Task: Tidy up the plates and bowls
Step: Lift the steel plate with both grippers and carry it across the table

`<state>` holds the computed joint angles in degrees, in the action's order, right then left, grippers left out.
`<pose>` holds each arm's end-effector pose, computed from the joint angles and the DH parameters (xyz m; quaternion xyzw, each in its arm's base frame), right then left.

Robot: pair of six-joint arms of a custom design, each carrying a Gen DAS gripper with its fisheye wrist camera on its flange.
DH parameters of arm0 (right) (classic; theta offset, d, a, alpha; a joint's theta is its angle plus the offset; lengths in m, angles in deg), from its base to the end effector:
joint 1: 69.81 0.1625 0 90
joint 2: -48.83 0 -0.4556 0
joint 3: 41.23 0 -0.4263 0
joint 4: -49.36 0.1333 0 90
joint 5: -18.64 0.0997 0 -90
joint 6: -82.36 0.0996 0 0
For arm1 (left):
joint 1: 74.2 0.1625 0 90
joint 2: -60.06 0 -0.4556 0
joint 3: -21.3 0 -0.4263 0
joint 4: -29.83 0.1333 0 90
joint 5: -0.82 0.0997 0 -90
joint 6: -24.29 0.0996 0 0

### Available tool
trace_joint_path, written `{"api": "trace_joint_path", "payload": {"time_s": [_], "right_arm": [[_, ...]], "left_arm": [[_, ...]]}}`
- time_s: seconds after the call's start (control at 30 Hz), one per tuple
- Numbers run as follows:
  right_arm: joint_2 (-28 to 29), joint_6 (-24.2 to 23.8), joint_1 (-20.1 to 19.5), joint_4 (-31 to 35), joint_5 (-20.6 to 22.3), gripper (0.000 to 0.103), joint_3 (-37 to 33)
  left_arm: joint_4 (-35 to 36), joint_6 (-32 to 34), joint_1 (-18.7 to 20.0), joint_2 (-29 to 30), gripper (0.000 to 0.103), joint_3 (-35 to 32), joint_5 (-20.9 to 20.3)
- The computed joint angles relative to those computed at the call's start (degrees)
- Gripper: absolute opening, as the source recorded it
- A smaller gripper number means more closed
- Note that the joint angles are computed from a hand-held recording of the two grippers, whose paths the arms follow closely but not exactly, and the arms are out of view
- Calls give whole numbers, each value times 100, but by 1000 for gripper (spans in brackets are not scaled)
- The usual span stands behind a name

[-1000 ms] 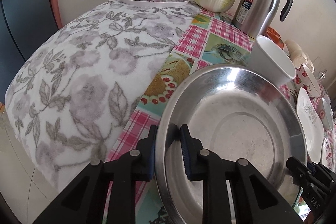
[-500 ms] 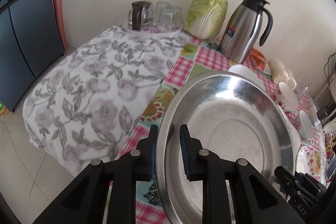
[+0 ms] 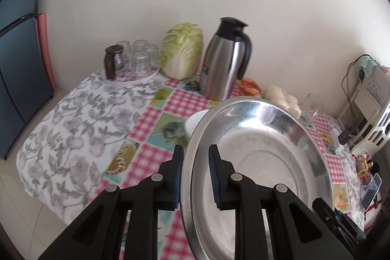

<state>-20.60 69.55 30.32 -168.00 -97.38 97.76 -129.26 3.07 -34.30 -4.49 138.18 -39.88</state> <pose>0.1652 -0.4152 0.2263 0.0630 -0.8576 0.4661 0.2080 -0.3037 -0.5261 0.2030 0.1654 0.8859 -0.3482 0.2580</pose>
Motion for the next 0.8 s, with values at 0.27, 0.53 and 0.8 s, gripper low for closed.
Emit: {"api": "trace_joint_path", "payload": {"time_s": [0.27,0.53,0.8], "right_arm": [[-550,-14,-449,-228,-36,24,166],[-785,-24,-970,-143,100,24,146],[-463,-172,-1067,83,-139,23,-107]], "left_arm": [[-189,-276,-66,736,21,-498,-471],[-143,-548,90,1272,21,-885,-904],[74,-892,433,1578,21,-1103,-1121]]}}
